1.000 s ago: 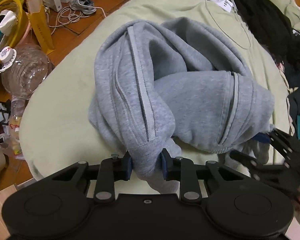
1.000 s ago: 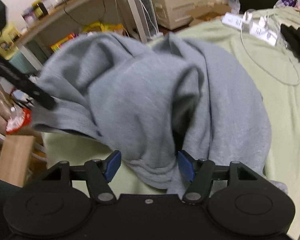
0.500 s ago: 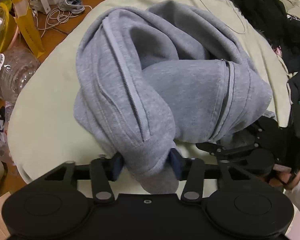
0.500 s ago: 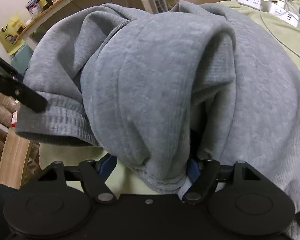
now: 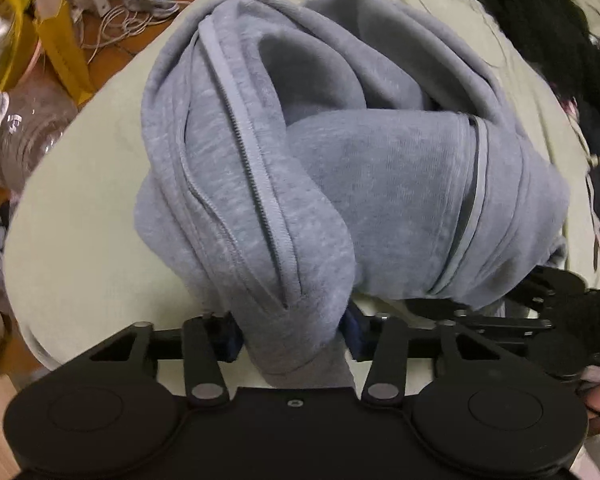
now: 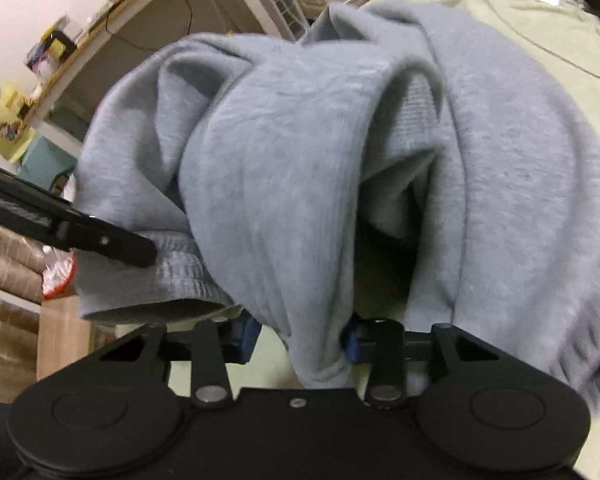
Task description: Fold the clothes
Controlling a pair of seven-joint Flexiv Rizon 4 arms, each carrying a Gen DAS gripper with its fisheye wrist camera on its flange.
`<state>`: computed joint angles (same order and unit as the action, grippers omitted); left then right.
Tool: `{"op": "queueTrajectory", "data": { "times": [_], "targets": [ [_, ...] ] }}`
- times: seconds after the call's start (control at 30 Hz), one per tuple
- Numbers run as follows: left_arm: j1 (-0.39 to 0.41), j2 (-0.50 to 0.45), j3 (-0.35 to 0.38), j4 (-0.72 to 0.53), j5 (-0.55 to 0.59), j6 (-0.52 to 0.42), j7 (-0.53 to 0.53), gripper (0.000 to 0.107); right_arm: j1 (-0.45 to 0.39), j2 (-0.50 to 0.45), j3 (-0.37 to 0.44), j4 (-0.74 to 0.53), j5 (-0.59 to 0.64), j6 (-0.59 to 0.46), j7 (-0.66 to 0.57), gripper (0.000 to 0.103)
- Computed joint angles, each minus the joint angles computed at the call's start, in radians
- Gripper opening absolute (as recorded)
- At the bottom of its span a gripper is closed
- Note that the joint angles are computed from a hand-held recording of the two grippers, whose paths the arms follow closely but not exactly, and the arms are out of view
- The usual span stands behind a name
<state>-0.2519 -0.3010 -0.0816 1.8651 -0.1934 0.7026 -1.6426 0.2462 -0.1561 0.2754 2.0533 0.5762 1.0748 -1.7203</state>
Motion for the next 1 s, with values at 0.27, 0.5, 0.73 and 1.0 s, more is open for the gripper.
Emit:
{"op": "queueTrajectory", "data": {
  "times": [0.27,0.5,0.73,1.0],
  "targets": [
    [0.055,0.101,-0.005,0.061,-0.09,-0.008,0.268,0.024,0.046,0.155,-0.008,0.052,0.075,0.006,0.161,0.017],
    [0.101,0.111,0.021,0.033,-0.139,-0.063,0.392,0.023,0.057,0.143,-0.055,0.019,0.182,0.058,0.176,0.018],
    [0.124,0.027,0.043,0.02,-0.063,-0.026,0.391,0.023,0.082,-0.061,-0.017,-0.027,0.061,0.132,0.288,0.041],
    [0.122,0.005,0.058,0.088,-0.004,0.097,0.368,0.04,0.119,-0.191,0.008,-0.018,-0.137,0.16,0.494,0.083]
  ]
}}
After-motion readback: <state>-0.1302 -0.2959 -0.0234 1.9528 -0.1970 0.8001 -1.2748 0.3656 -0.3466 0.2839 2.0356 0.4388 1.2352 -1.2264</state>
